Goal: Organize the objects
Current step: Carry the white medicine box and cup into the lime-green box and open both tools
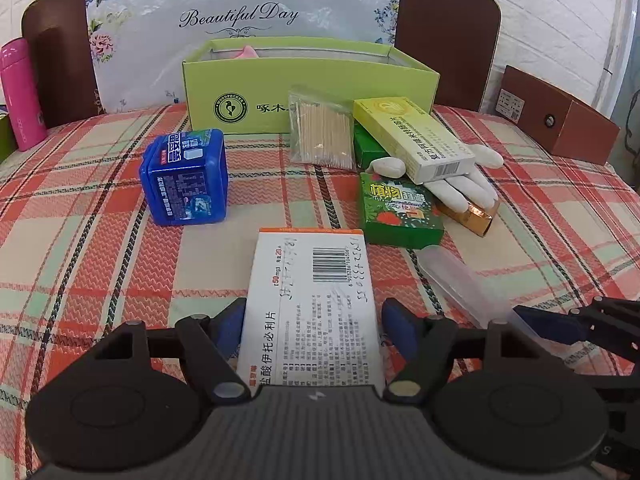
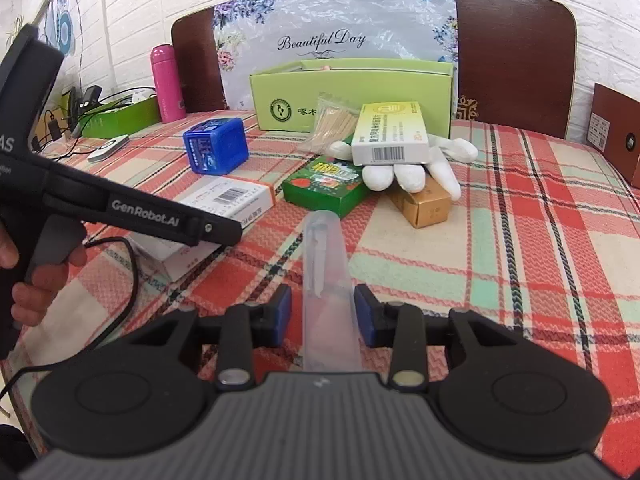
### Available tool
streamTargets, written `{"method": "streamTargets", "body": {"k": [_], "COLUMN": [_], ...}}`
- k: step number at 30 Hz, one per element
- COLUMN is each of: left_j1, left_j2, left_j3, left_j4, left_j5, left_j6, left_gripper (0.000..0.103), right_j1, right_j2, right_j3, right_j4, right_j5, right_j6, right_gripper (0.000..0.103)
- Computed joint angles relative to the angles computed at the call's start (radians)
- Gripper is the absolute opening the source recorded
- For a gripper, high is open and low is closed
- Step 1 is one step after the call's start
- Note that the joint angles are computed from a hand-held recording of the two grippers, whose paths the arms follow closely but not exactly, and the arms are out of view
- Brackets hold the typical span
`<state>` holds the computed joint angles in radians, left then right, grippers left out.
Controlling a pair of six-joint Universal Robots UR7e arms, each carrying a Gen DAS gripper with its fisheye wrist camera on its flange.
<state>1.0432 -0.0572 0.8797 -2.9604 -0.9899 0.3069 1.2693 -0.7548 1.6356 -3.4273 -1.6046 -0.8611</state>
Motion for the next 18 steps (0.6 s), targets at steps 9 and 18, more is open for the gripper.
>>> {"method": "streamTargets", "body": {"k": [9, 18], "left_j1": [-0.001, -0.003], "left_j2": [0.019, 0.001], "left_j3": [-0.024, 0.006], "left_j4": [-0.003, -0.031], "left_j5": [0.009, -0.014], "left_j6": [0.038, 0.054], "left_gripper": [0.076, 0.069], "right_j1": [-0.004, -0.008], "right_j2": [0.002, -0.002], "right_j3": [-0.010, -0.012], "right_j4": [0.015, 0.021], "right_j5": [0.012, 0.037], "right_j6": [0.010, 0.040], "right_gripper": [0.035, 0.027]}}
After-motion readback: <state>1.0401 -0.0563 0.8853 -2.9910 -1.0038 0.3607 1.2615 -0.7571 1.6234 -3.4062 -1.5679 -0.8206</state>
